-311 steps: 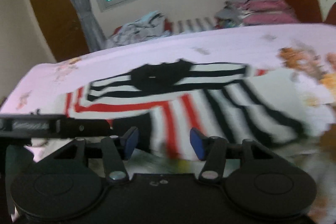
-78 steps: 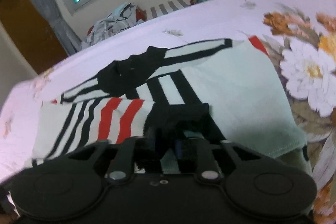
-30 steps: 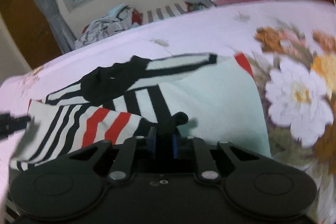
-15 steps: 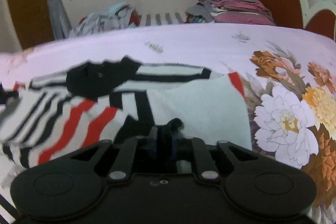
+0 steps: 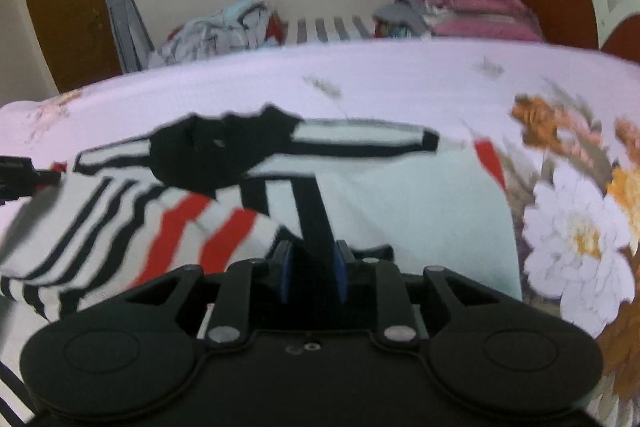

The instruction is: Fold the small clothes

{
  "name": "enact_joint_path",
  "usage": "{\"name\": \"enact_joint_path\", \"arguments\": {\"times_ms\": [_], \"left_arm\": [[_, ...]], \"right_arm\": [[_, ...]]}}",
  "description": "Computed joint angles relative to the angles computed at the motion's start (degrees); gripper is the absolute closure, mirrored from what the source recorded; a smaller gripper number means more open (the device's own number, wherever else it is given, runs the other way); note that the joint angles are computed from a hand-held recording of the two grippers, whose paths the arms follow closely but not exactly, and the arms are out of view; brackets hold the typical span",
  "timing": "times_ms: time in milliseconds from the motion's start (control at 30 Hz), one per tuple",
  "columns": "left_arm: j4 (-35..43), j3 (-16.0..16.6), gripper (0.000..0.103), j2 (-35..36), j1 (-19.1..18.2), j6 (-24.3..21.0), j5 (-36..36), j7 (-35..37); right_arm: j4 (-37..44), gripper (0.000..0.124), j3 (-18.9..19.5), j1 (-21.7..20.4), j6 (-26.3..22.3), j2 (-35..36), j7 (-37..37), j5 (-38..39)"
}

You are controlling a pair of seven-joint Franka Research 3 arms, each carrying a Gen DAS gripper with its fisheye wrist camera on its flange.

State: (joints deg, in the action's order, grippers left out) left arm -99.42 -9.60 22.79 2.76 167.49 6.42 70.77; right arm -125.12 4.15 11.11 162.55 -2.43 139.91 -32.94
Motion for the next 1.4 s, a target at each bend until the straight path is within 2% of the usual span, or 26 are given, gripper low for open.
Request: {"name": "enact_joint_path", "arguments": {"times_ms": [133,200,267,367,433,533,633,700,767,800,833,900,1000,1167,1233,1300,1400], "left_arm": [[-3.1,-1.9,0.067,-2.7,1.5,1.9,-1.4,2.3],[-5.7,-6.1,0.067,-4.7,4.8,4.0,-5.1,7.6],[-8.4,-12.2,0.067,-6.9,9.0,5.2,-11.3,15.3],[-12.7,-23.0,0.067,-10.2,16.4,6.3,-24.6,29.7],[-14.8,-28.2,0.067,-12.3,19.8,5.6,-33.3,37.8],[-18.3,-32.1,0.067,-15.9,22.0,4.0,-44.5,47.3],[-22.0,-31.0,0.067,-18.8,20.4,2.7,-47.7,49.5],[-24.2,-29.7,0.066,-20.0,19.3,2.0,-49.0,50.3],[-25.0,-29.3,0.067,-20.4,18.8,2.8,-58.0,58.2],[-25.1,-28.6,0.067,-20.6,18.4,2.6,-60.2,60.2],[-25.2,-27.8,0.067,-20.9,18.0,2.1,-60.8,60.9],[-25.7,-26.2,0.067,-21.7,16.8,1.5,-60.6,60.8],[-25.7,-23.8,0.067,-21.7,14.9,1.3,-57.8,57.4],[-26.1,-19.8,0.066,-21.7,10.8,2.0,-44.3,44.0],[-26.5,-18.3,0.064,-22.1,9.2,2.3,-40.6,40.0],[-27.3,-17.0,0.049,-23.2,7.7,2.9,-40.0,38.3],[-29.2,-15.4,0.043,-25.6,5.2,4.7,-39.8,38.3]], "right_arm": [[-0.1,0.101,0.2,0.0,-1.0,-1.1,-0.4,0.1],[-0.4,0.099,0.5,-0.1,0.5,-1.6,-0.5,0.8],[-0.2,0.099,0.9,-0.1,1.6,-1.6,-1.4,1.8],[0.8,0.099,1.4,0.9,2.8,-0.8,-5.2,5.9],[1.2,0.099,1.7,1.9,3.7,-0.3,-7.5,8.5],[1.2,0.099,2.0,3.4,3.9,0.1,-11.8,12.3],[0.7,0.1,2.3,4.4,2.8,0.1,-13.9,13.4],[0.0,0.1,2.5,4.5,1.0,-0.4,-13.0,11.1],[-1.4,0.102,2.5,4.1,0.8,-1.3,-12.0,8.4],[-2.1,0.103,2.7,3.5,0.5,-2.1,-10.6,5.6],[-2.4,0.103,3.1,2.7,-0.8,-2.6,-8.7,2.6],[-3.9,0.103,3.1,1.9,-1.0,-4.1,-7.5,1.6],[-6.0,0.103,3.2,0.5,-0.5,-5.8,-6.9,2.9],[-5.7,0.1,4.8,-0.3,-2.0,-6.2,-7.3,3.8],[-6.0,0.099,4.5,0.2,-1.4,-6.7,-8.5,6.4],[-7.1,0.098,4.4,0.7,0.1,-7.7,-10.0,9.4],[-8.6,0.097,5.0,1.3,1.6,-9.2,-12.7,12.9]]}}
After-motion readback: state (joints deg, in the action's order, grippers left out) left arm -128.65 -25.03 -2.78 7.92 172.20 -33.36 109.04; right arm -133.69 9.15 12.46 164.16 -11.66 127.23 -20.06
